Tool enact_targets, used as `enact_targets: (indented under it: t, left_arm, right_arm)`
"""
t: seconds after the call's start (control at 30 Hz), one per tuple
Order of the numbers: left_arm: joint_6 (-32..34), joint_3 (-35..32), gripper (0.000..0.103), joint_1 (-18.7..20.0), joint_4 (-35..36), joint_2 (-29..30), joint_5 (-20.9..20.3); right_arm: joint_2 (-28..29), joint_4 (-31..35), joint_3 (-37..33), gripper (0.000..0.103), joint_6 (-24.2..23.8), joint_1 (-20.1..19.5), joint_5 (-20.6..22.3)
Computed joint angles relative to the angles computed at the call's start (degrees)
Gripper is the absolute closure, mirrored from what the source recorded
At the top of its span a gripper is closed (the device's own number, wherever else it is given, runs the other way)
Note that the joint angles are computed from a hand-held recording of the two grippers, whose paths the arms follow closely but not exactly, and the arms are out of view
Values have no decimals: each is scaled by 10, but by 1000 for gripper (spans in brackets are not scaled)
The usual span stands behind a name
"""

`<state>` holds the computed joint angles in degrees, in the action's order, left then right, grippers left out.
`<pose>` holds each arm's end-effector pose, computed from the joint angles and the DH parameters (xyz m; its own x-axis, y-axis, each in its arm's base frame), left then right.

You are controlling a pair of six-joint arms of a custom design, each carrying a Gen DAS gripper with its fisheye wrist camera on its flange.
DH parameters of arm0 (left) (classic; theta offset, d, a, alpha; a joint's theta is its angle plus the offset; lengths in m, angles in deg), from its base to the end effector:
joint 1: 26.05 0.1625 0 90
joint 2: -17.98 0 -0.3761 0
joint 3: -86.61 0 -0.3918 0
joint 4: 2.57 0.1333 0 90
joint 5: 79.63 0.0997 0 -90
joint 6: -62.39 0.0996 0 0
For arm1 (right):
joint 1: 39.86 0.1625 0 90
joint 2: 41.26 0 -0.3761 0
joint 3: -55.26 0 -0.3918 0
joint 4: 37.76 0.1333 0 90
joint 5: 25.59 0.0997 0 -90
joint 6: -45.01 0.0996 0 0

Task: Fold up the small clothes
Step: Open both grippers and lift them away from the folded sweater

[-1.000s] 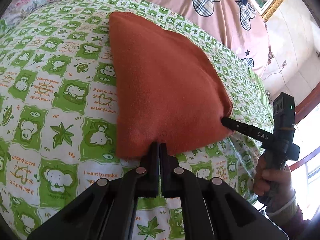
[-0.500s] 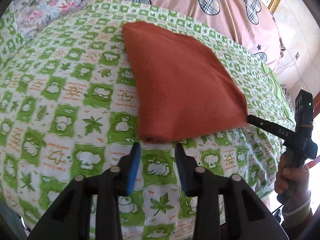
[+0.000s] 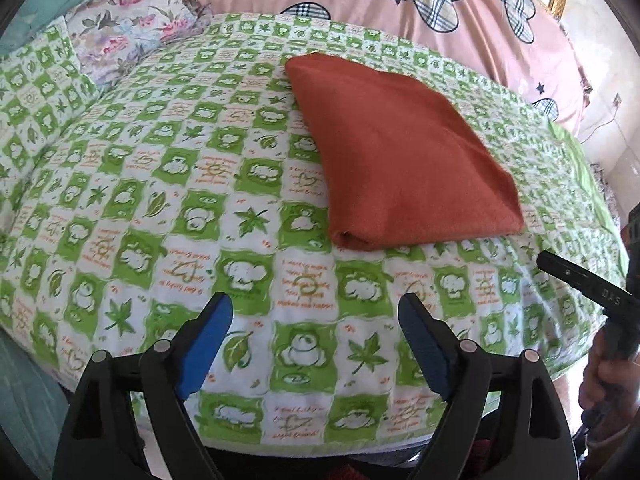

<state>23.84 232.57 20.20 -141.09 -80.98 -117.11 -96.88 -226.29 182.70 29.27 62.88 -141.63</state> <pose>-0.0609 -0.3707 0.1895 -0.7859 -0.1328 -0.6039 0.2576 0.8175 -0.5151 0.1897 -0.4327 0.0655 -0.8319 -0.2418 0.4994 -0.4391 0.8371 -0.3262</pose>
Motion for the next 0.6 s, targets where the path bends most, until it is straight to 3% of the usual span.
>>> enact_targets:
  t: [0.27, 0.6]
  left_arm:
    - [-67, -4, 16, -29, 119, -23, 27]
    - [-77, -30, 14, -24, 168, 0, 48]
  right_arm:
    - [0, 1, 12, 41, -20, 12, -11]
    - [-5, 20, -4, 38, -25, 21, -16]
